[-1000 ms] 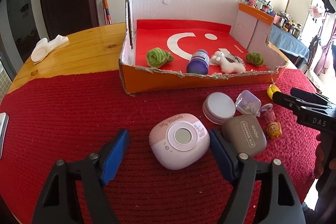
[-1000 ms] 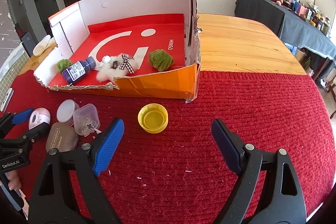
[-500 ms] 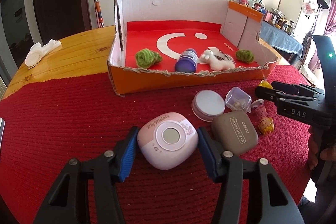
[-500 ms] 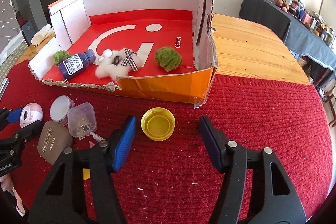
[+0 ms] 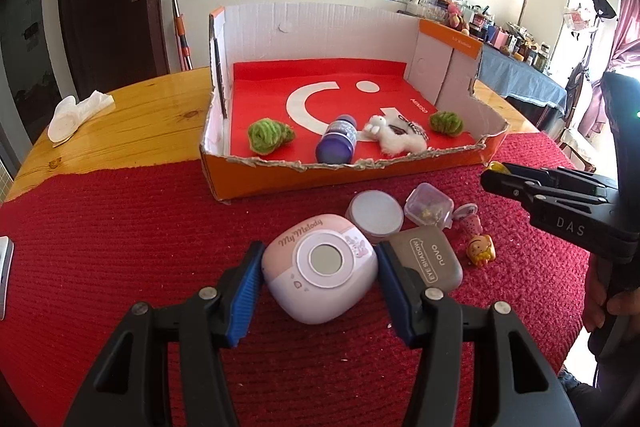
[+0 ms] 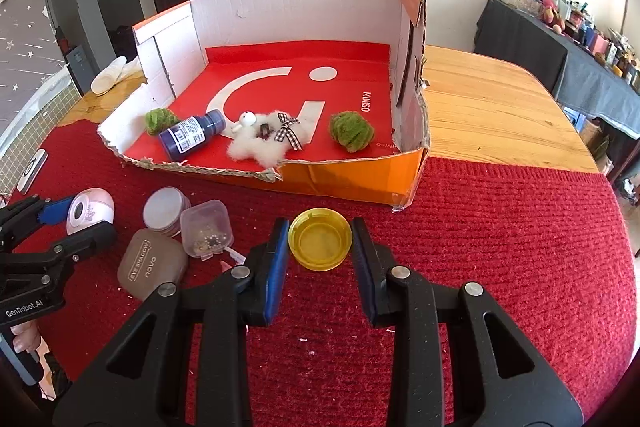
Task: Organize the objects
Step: 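Grasp the pink My Melody case with the left gripper while the right grasps the yellow lid, then carry the pink case and yellow lid up and into the box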
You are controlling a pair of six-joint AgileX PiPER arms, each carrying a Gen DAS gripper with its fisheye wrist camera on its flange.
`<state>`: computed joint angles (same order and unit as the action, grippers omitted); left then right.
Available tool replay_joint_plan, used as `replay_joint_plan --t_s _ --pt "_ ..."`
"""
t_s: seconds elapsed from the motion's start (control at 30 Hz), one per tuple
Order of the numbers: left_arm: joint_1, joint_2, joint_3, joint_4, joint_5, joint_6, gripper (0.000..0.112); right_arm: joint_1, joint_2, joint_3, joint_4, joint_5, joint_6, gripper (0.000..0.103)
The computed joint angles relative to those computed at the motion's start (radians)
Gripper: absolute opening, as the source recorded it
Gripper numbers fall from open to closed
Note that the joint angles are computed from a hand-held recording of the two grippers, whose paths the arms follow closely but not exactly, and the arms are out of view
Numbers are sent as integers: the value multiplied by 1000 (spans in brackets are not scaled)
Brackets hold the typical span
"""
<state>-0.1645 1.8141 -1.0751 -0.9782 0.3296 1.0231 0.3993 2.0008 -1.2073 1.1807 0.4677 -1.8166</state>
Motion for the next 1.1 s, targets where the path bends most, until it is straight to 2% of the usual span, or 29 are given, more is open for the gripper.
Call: replay_joint_plan --t_s 0.67,1.1 --pt "7 -67 8 -53 25 64 58 -41 -104 104 77 95 -140 29" --pt "10 -76 6 -54 34 66 58 -45 -110 106 73 108 -150 29"
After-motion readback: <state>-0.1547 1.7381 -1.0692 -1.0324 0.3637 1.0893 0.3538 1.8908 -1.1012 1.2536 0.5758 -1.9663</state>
